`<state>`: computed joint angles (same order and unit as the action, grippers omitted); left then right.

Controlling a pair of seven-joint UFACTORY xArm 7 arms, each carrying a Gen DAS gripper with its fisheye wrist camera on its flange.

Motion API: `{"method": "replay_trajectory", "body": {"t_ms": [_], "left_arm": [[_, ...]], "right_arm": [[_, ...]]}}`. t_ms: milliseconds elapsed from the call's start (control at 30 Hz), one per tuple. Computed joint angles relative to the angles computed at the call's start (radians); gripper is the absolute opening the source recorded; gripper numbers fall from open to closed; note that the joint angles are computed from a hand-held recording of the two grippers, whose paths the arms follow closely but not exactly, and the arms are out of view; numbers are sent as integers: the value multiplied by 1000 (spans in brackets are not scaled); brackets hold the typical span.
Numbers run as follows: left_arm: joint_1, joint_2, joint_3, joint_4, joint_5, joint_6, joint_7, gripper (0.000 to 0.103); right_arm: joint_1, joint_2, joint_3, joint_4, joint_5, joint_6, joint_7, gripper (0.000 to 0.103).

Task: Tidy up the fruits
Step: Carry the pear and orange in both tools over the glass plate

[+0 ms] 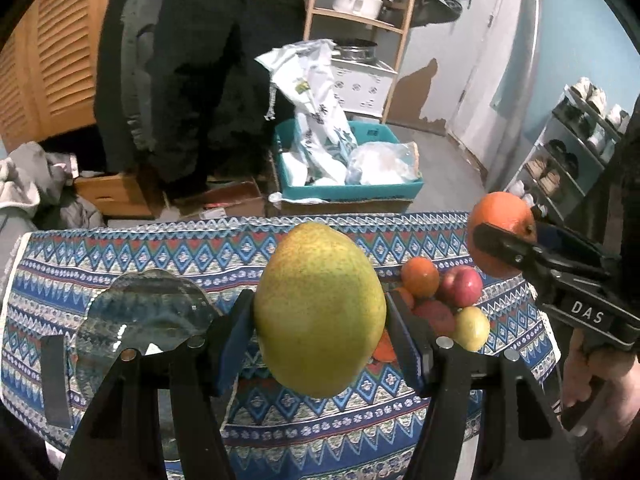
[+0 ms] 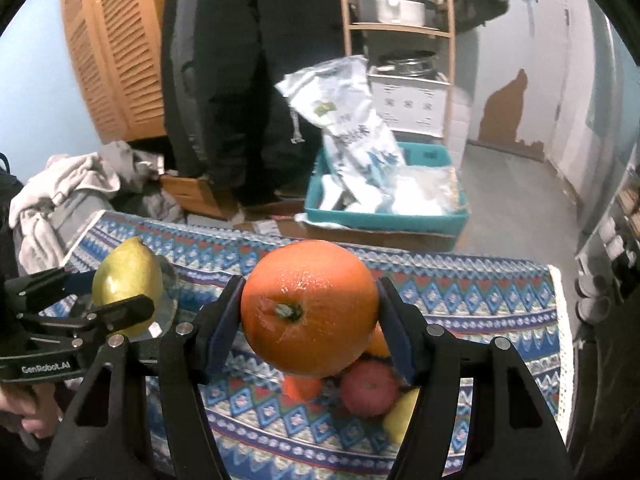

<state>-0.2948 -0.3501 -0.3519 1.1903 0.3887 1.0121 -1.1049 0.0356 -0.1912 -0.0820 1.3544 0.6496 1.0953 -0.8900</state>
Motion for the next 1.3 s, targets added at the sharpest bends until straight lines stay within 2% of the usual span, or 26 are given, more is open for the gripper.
{"method": "replay_trajectory", "body": {"t_ms": [700,1300], "left_arm": [[105,-326,36,-252,-110,41,38,66],[176,-551,90,-477,-222,95,103,66]], "right_arm": [[148,-11,100,-34,4,-11,71,65],[265,31,185,-58,-48,-14,142,65]]}}
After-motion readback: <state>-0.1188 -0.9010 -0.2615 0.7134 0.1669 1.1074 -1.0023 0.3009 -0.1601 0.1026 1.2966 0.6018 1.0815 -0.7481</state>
